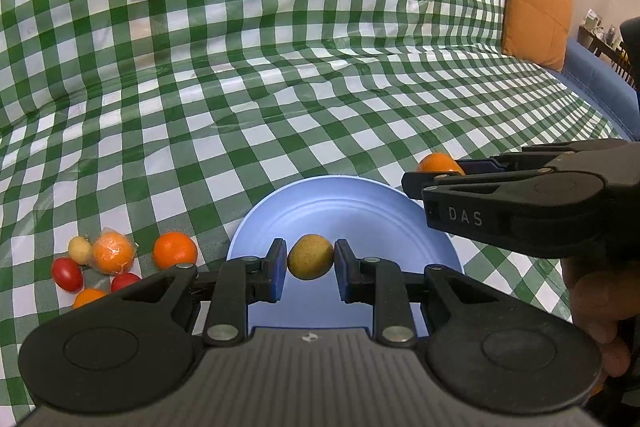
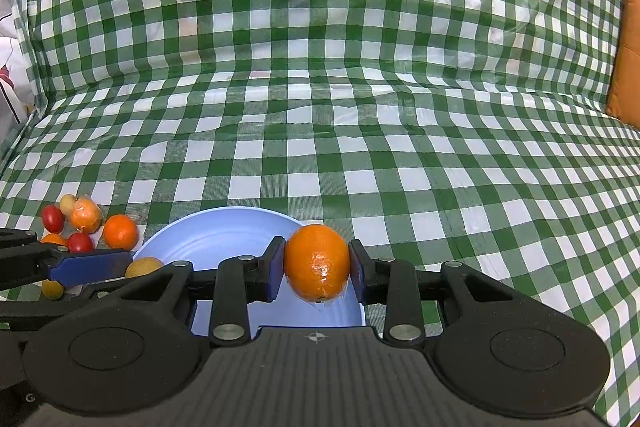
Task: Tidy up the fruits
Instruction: 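Carry the orange in the right gripper while the left carries the yellow fruit over the plate, then open the right gripper over the plate while the left gripper releases the yellow fruit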
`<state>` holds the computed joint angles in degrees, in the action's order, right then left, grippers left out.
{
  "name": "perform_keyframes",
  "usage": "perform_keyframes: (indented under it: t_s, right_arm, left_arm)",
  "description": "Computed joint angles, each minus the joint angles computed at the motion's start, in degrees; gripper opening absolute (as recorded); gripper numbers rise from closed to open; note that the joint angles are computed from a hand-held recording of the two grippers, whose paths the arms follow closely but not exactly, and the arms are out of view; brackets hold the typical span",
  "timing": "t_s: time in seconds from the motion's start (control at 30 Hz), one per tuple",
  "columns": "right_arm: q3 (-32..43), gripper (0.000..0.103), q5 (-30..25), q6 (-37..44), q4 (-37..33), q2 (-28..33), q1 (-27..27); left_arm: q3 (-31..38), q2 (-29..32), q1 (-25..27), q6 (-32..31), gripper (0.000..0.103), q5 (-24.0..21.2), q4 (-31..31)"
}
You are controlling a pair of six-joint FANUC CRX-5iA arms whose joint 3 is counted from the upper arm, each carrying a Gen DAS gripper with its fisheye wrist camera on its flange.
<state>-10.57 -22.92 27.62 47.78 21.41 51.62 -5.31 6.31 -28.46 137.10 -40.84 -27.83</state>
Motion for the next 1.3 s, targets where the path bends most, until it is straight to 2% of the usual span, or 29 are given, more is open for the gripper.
perform_keyframes:
  t_s: [0.87,1.0,1.07,1.1,1.13,1.3]
  right_arm:
    - [-1.01,0.035,0.97,-0.69,1.23,-0.18,-0.52]
    - [-0.55,0.036,1.02,0.71,-0.32,-0.01,-0.63]
    - [-0.97,0.041,1.33,-1.02,1.58,-0.04,-1.09]
    - [-1.29,0.048,1.71,-2.25,2.66,-0.10,-1.41]
    - [-1.42,0.051,1.98,-2.92,3.05,-0.11,-1.61]
    - [-1.27,0.052,1.78,-2.78,2.99,-0.10,-1.64]
  left_arm:
    - [0.20,0.16,-0.38,-0.16,0.028,0.42,-0.31]
    - [-0.42,-0.19,0.01,-0.92,0.028,1.76,0.82]
    - [-0.73,-0.50,-0.07,-0.81,0.031,2.65,0.70]
    - [-0.82,-0.58,-0.14,-0.76,0.031,2.96,0.54]
    - [-0.79,-0.59,-0.19,-0.75,0.031,3.01,0.46]
    - [-0.47,-0.54,-0.35,-0.05,0.031,2.41,-0.04]
